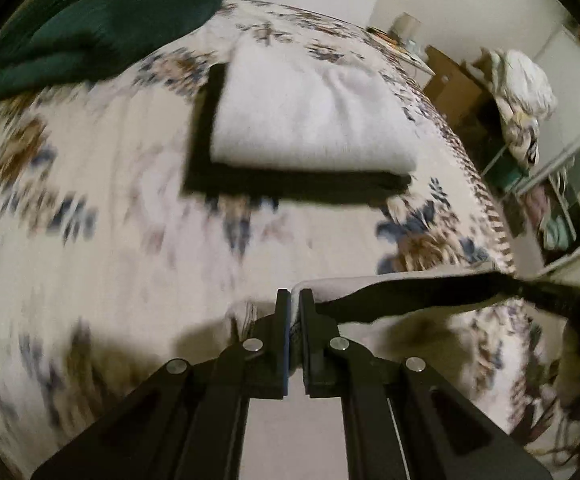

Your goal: Fold small clothes

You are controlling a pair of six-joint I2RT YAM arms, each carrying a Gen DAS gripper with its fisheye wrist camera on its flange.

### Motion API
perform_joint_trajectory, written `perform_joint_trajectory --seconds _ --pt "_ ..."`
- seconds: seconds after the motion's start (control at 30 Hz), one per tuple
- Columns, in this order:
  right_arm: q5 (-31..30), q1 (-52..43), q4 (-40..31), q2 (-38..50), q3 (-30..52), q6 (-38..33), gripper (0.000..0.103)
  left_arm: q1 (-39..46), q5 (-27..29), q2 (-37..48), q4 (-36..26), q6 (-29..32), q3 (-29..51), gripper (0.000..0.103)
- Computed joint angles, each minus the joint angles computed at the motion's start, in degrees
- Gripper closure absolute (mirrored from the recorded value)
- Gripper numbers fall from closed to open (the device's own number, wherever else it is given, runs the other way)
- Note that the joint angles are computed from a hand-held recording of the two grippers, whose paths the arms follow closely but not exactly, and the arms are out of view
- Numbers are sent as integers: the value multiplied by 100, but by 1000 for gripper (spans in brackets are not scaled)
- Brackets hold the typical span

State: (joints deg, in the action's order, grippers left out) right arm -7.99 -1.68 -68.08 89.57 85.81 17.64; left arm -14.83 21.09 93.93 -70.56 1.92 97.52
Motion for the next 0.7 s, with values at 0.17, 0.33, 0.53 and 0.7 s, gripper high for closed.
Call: perform_joint_trajectory --seconds 0.17,0.33,0.53,0.7 --pt "78 713 -431 -1839 -1620 532 101 215 94 -1378 -94 -391 -1782 97" --pt "-143 1182 -703 -2949 -3104 917 100 519 34 -1981 -564 -315 -2996 97" --pt "-754 345 -1522 -3347 -3658 123 59 1431 329 -2200 -1398 22 -2898 64" --pt "-1621 -2400 -1857 -3250 -3258 -1159 46 1408 766 -1470 -650 -582 -2323 50"
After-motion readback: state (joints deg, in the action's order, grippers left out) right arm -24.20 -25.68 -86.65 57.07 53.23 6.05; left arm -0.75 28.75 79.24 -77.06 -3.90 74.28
